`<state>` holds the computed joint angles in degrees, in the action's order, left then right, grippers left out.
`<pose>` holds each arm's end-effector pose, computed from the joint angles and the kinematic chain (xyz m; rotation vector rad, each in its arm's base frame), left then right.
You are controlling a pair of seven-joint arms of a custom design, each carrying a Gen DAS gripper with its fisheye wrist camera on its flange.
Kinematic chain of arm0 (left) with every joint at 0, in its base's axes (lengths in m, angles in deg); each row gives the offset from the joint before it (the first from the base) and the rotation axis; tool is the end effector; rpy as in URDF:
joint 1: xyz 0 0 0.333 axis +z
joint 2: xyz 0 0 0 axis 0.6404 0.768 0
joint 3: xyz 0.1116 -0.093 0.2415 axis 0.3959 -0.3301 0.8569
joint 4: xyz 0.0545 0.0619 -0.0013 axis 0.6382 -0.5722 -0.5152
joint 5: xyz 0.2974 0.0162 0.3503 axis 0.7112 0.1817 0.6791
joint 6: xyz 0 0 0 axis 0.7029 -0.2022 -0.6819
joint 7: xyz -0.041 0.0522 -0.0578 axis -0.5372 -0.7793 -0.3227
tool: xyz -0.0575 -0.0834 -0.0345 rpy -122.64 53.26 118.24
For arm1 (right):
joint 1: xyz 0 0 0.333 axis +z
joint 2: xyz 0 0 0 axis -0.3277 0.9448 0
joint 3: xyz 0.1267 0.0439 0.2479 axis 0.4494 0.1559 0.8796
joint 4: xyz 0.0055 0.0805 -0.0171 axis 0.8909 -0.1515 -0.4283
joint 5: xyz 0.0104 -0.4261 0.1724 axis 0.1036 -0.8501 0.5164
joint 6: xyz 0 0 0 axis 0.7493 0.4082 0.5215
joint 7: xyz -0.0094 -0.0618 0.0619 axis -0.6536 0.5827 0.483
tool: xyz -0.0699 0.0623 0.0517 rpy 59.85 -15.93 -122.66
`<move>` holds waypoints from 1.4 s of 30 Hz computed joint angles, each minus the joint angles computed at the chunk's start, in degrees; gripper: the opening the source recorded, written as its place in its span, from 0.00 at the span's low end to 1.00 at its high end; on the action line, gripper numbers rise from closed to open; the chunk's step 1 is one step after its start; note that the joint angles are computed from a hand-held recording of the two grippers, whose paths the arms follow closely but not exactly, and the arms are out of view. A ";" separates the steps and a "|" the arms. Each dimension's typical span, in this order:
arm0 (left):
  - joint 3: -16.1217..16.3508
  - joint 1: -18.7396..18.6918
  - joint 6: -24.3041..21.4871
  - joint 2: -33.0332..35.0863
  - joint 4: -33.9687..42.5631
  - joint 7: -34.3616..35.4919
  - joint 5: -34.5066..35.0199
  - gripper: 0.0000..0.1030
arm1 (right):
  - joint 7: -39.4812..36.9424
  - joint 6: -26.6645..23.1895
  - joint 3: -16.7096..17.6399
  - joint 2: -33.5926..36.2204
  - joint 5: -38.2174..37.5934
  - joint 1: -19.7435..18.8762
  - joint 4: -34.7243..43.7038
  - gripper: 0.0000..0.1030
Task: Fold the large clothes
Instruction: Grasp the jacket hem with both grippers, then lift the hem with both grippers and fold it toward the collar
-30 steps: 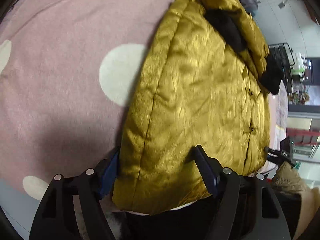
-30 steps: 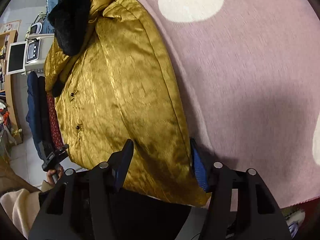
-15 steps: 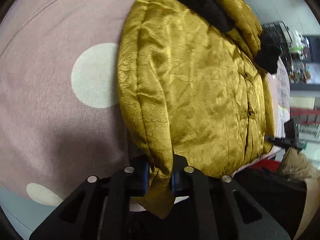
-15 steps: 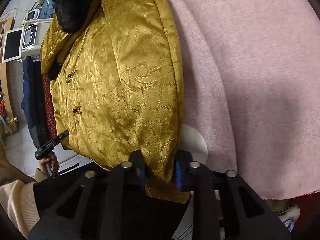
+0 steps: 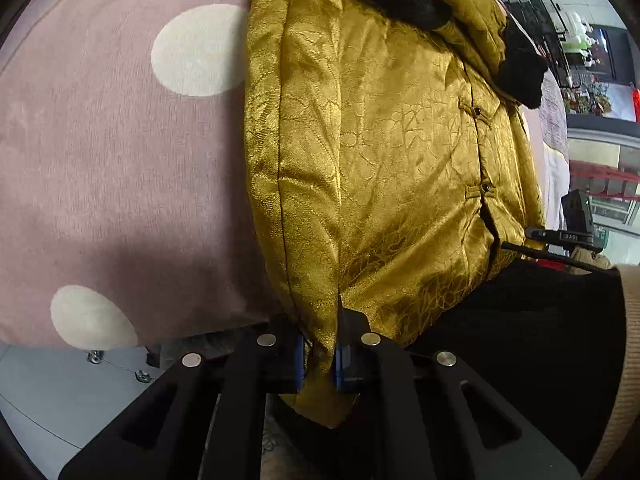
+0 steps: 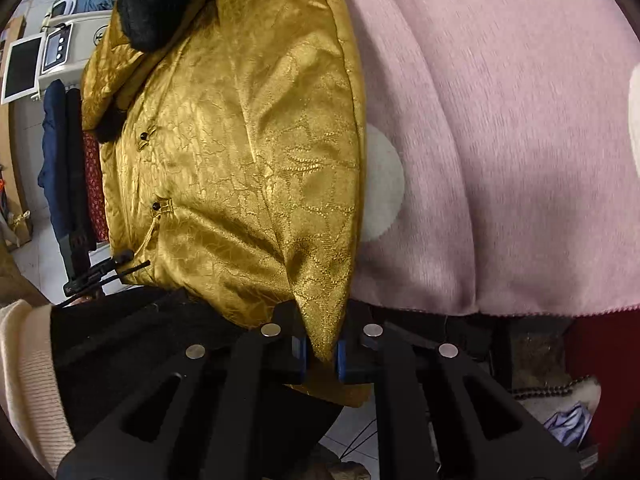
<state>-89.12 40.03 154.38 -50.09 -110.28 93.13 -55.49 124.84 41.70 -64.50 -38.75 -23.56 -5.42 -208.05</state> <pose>0.4561 -0.0394 0.2956 1.8402 -1.8824 0.3032 0.4754 0.1585 0.2891 -1.7817 2.1303 0.9774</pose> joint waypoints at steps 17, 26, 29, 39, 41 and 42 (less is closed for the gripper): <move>0.14 2.15 12.74 15.16 23.83 4.74 -15.28 0.09 | -4.81 12.50 1.93 18.83 8.31 -3.79 28.33 0.09; -3.98 4.70 14.82 29.57 43.68 0.36 -9.25 0.09 | -3.48 14.52 4.38 31.38 7.96 -8.85 46.92 0.10; -5.07 4.90 16.78 33.90 48.34 -5.06 -5.01 0.09 | -0.31 15.96 5.39 35.12 5.73 -9.64 51.37 0.10; -7.62 5.03 18.94 47.59 63.22 -19.98 6.06 0.10 | 13.60 23.59 9.01 47.06 2.78 -11.29 62.28 0.10; -7.58 4.63 18.98 49.80 65.00 -23.09 8.24 0.11 | 15.87 23.72 9.07 48.83 0.64 -11.05 63.84 0.10; -7.60 4.56 19.06 50.39 65.17 -24.27 9.18 0.11 | 16.45 24.04 9.35 49.04 0.09 -11.10 63.63 0.10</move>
<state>-96.72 44.59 173.44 0.30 -45.11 68.85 -46.31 141.29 65.74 -55.15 10.29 -23.46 -16.52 -144.42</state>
